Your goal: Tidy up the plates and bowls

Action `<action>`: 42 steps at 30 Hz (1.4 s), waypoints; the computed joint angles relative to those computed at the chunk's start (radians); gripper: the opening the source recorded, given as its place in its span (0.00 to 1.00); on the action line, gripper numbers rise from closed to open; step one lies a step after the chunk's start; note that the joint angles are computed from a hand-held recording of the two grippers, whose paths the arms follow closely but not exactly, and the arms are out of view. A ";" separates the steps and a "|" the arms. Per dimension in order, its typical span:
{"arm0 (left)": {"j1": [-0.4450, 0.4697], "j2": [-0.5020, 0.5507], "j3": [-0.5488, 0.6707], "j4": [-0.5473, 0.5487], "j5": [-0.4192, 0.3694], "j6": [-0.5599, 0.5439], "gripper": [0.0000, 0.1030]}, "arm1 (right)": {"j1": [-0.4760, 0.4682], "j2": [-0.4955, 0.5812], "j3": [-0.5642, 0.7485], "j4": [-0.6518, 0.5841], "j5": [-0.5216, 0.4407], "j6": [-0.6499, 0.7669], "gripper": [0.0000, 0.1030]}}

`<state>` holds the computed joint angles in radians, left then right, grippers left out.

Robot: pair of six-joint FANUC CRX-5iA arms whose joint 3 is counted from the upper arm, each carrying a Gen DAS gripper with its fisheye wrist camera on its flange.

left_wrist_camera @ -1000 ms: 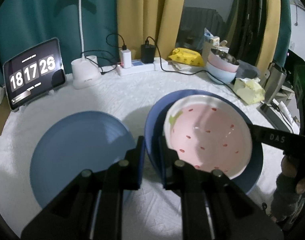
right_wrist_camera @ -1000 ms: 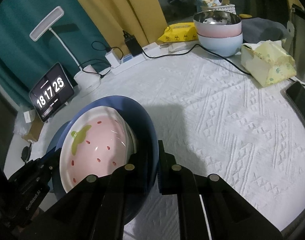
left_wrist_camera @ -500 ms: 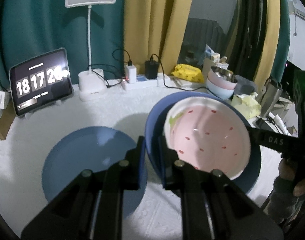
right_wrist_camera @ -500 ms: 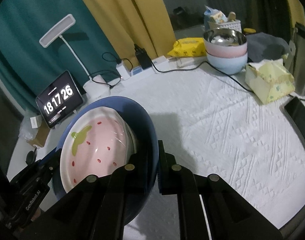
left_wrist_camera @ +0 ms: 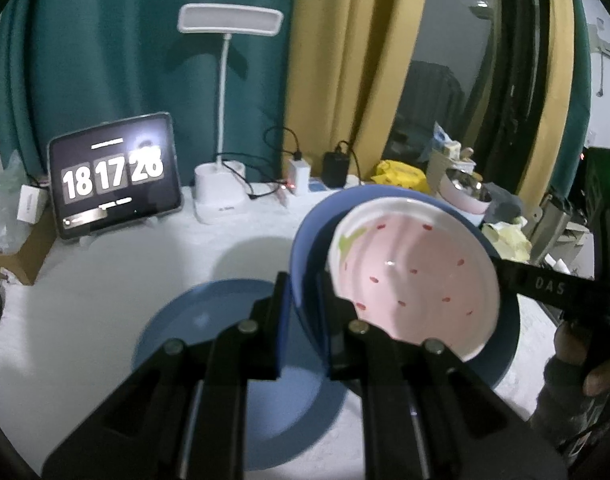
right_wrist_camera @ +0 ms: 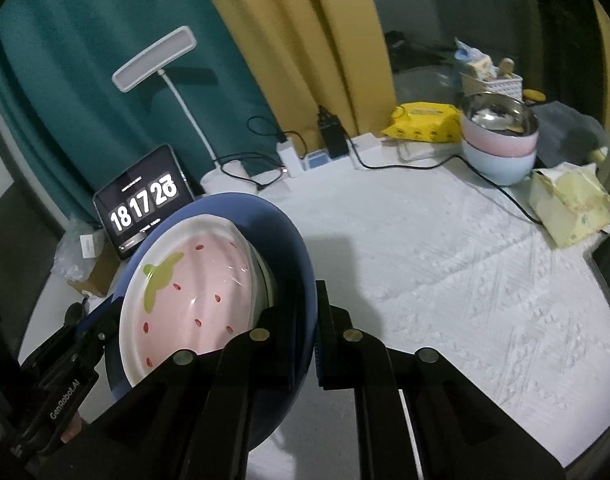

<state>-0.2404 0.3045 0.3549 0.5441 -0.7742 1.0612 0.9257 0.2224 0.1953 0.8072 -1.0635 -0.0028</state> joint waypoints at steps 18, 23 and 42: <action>0.099 0.008 -0.007 -0.016 -0.006 0.042 0.11 | -0.017 0.215 0.317 -0.126 -0.015 0.219 0.08; 0.117 0.028 0.010 -0.039 -0.024 0.067 0.11 | -0.026 0.279 0.409 -0.179 -0.034 0.278 0.08; 0.127 0.096 0.099 -0.134 -0.096 0.134 0.13 | -0.052 0.420 0.618 -0.273 -0.126 0.397 0.09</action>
<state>-0.1131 0.4008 0.4539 0.4105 -0.8700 1.1957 0.8741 0.6426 0.8134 0.5338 -1.1891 0.3940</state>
